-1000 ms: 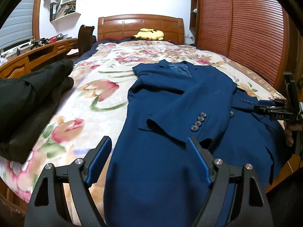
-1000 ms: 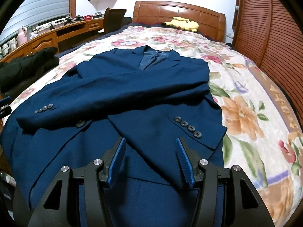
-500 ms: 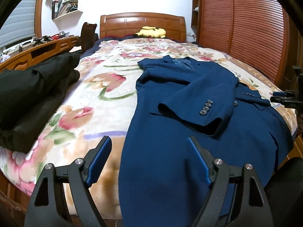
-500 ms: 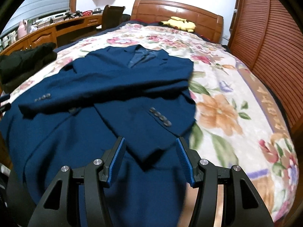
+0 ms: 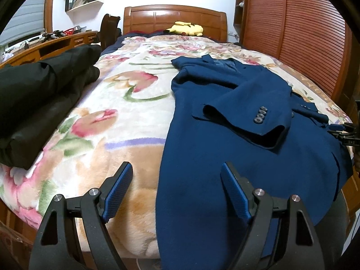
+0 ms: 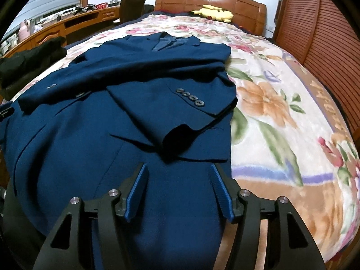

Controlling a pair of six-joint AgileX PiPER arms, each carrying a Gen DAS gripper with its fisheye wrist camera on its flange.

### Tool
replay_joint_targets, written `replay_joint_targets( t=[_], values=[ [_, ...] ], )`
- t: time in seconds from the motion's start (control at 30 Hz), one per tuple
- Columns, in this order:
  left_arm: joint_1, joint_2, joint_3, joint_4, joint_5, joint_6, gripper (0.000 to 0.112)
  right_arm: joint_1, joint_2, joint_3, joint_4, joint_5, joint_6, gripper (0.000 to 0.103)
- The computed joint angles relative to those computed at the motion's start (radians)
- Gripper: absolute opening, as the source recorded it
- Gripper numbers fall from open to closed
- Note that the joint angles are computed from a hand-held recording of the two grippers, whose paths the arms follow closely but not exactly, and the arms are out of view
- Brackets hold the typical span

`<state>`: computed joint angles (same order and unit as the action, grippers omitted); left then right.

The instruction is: Fold large clothes

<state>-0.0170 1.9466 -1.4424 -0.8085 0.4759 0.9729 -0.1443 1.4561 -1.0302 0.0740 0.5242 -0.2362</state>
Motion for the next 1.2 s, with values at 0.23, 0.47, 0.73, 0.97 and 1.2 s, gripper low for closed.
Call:
replay_joint_targets(
  t=[0.23, 0.47, 0.73, 0.97, 1.2],
  values=[
    [0.01, 0.003, 0.01, -0.021, -0.001, 0.034, 0.081, 0.041, -0.045, 0.059, -0.129, -0.032, 0.131, 0.066],
    [0.014, 0.001, 0.015, -0.025, -0.002, 0.054, 0.081, -0.001, -0.1, 0.104, -0.05, -0.009, 0.039, 0.067],
    [0.054, -0.018, 0.043, -0.095, 0.051, 0.151, 0.057, -0.112, -0.148, 0.099, 0.02, 0.059, -0.057, 0.067],
    [0.071, -0.033, 0.081, -0.141, 0.066, 0.205, 0.048, -0.206, -0.163, 0.114, 0.219, 0.121, -0.291, 0.061],
    [0.029, -0.084, 0.082, -0.113, 0.084, 0.194, 0.004, -0.221, -0.152, 0.103, 0.371, 0.191, -0.445, 0.02]
  ],
)
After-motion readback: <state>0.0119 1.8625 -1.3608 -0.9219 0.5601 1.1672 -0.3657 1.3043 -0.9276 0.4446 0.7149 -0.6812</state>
